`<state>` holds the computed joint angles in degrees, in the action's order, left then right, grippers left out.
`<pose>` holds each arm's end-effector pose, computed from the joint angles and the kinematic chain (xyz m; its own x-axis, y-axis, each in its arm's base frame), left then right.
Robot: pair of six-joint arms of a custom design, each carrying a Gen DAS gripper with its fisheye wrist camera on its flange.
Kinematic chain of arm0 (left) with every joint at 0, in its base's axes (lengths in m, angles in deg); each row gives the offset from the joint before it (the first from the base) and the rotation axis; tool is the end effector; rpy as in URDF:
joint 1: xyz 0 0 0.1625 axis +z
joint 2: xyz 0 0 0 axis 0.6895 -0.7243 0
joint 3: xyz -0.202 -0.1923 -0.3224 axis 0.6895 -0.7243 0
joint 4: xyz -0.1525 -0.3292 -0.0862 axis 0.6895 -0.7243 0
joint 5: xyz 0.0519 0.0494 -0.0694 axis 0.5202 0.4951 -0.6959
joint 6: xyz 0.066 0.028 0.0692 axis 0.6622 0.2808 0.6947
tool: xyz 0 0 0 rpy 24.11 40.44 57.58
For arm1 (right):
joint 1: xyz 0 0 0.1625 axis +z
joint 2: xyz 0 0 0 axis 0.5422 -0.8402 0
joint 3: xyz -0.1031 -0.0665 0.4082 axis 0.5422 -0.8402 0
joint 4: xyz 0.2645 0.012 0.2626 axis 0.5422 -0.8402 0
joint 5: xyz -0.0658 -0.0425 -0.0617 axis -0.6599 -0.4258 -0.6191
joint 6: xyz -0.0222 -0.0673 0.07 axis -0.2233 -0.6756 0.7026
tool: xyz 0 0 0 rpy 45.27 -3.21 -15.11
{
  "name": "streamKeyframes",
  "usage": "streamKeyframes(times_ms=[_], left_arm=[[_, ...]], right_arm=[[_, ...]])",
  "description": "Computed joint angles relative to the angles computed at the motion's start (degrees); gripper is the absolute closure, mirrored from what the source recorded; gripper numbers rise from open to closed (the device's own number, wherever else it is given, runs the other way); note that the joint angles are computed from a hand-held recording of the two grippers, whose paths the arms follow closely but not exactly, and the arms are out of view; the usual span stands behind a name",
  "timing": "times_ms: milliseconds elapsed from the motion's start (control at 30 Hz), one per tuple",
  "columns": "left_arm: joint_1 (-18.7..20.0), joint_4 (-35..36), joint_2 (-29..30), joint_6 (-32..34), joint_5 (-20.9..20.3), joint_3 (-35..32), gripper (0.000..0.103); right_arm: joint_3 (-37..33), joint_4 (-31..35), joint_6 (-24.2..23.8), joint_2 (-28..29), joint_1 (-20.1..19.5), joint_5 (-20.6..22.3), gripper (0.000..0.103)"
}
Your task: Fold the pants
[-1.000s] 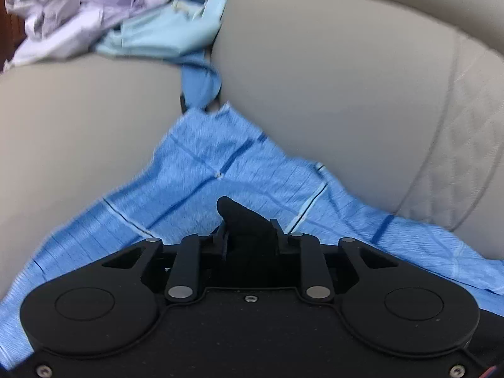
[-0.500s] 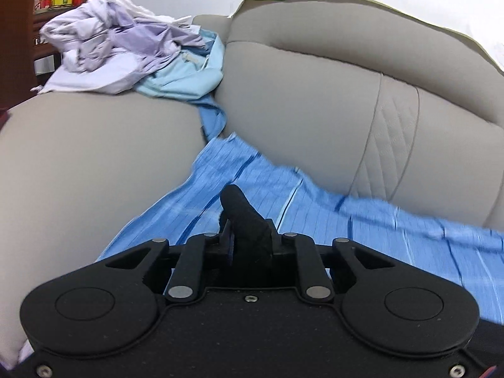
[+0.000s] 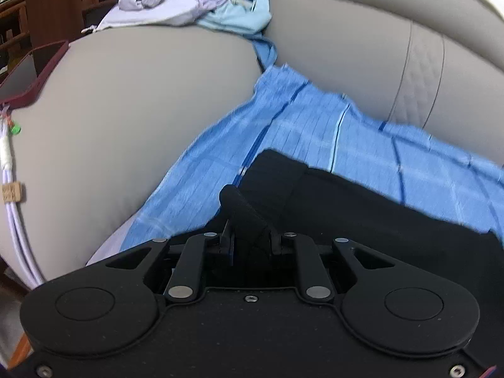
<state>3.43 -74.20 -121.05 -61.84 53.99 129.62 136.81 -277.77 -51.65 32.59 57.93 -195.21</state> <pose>-0.1432 -0.4853 0.3260 -0.4024 -0.8459 -0.3501 0.0307 0.3697 -0.9286 0.0764 -0.6992 0.2928 -0.7178 0.4844 0.5001 -0.2324 0.5104 -0.8280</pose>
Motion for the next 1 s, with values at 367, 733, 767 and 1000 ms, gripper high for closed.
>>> streamKeyframes(times_ms=[367, 733, 767, 1000], left_arm=[[1.75, -5.33, 1.71, 10.38, -4.72, -0.12, 0.08], [0.02, -6.85, -2.03, 10.73, -4.99, 5.45, 0.08], [-0.14, -7.46, -2.57, 11.08, -4.97, 6.04, 0.08], [-1.2, -11.96, -6.16, 13.7, -3.94, 10.69, 0.08]], right_arm=[[1.17, 7.05, -8.88, 0.37, 1.55, -6.03, 0.029], [-3.43, 34.44, -13.47, 2.0, 7.02, 30.87, 0.018], [-7.04, 40.44, -13.61, 3.74, 7.1, 36.8, 0.019], [-47.14, 73.35, -13.6, 27.21, 12.98, 38.88, 0.027]])
